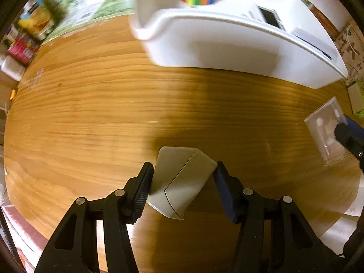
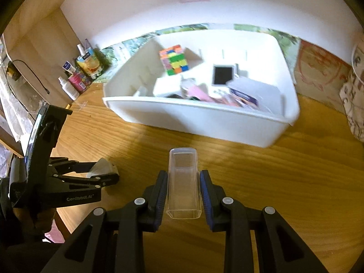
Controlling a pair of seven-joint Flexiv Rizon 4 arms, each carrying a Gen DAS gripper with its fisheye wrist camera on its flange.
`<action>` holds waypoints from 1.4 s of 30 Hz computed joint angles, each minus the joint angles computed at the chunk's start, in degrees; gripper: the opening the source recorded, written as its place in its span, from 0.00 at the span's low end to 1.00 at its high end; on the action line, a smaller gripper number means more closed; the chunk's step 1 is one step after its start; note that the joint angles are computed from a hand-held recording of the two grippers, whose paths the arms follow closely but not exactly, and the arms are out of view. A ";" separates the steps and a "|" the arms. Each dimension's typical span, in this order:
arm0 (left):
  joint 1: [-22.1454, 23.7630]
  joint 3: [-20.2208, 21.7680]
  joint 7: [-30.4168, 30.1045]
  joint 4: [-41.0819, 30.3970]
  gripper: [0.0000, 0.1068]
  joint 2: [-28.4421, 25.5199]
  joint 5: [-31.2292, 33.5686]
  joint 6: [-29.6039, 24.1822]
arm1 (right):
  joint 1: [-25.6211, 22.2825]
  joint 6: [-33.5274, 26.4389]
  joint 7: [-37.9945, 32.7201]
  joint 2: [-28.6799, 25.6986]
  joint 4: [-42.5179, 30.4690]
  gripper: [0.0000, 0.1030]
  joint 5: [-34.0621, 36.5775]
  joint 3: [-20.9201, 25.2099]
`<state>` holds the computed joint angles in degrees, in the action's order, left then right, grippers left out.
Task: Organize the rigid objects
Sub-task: 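Lift the beige wedge with left tool while right tool carries the clear container over the bin, then release the beige wedge into the bin with left tool while right tool drops the clear container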
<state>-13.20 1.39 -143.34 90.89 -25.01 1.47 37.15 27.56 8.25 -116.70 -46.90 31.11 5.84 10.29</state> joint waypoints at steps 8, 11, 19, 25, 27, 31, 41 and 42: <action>0.67 1.83 -4.67 8.27 0.55 9.79 3.93 -0.72 | 3.37 6.19 2.52 2.23 3.43 0.28 -1.95 -0.32; 2.61 1.99 -4.50 9.69 0.55 12.33 5.36 -0.70 | 4.58 7.84 3.44 2.24 3.24 0.28 -3.24 -0.62; 7.69 2.21 1.61 10.80 0.55 14.20 7.07 7.41 | 7.47 9.70 6.79 -0.59 -1.74 0.28 -5.99 -1.68; 9.26 2.02 7.66 8.80 0.55 11.85 7.05 17.13 | 8.90 8.12 8.49 -4.89 -9.52 0.28 -7.09 -2.62; 9.53 1.81 10.02 8.26 0.55 10.45 6.11 21.38 | 9.19 6.48 8.96 -6.94 -13.54 0.28 -7.02 -2.74; 9.28 1.64 13.32 7.07 0.55 7.70 3.56 28.66 | 9.42 8.11 9.02 -8.46 -15.77 0.28 -6.74 -3.72; 7.54 2.93 15.76 4.46 0.55 1.14 -4.58 42.04 | 8.67 19.18 5.55 -8.55 -11.69 0.28 -6.80 -3.90; 7.27 3.19 15.89 3.84 0.55 0.39 -5.07 42.21 | 8.60 20.70 4.45 -8.65 -11.06 0.28 -6.70 -3.76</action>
